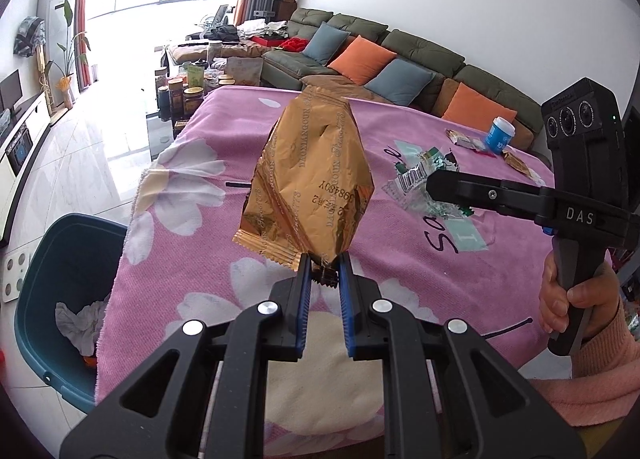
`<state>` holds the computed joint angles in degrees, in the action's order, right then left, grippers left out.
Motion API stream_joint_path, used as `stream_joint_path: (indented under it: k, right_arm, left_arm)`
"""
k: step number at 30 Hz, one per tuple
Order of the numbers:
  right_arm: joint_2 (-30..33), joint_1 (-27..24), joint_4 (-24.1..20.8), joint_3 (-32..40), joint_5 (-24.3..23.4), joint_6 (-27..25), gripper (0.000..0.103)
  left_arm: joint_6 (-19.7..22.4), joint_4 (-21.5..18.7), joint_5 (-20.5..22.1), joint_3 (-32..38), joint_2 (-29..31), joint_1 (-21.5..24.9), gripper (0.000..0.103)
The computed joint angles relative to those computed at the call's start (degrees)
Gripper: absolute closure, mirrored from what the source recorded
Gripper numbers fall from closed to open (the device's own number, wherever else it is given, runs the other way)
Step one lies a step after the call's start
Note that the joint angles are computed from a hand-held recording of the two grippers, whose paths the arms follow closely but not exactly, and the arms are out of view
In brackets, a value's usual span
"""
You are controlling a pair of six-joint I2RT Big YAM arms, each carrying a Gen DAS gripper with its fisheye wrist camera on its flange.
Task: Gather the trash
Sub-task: 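Lift and carry the gold bag and green packet over the teal bin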
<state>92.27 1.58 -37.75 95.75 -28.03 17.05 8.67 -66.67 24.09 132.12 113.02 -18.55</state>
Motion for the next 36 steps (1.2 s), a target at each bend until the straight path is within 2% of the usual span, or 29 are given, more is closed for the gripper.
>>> stream_joint_path:
  k: [36]
  right_arm:
    - [4.58,3.49,-2.60,6.26,-1.46,-2.18,0.070]
  left_arm:
    - [-1.46,3.20,-3.22,-6.62,-4.15,3.52,0.089]
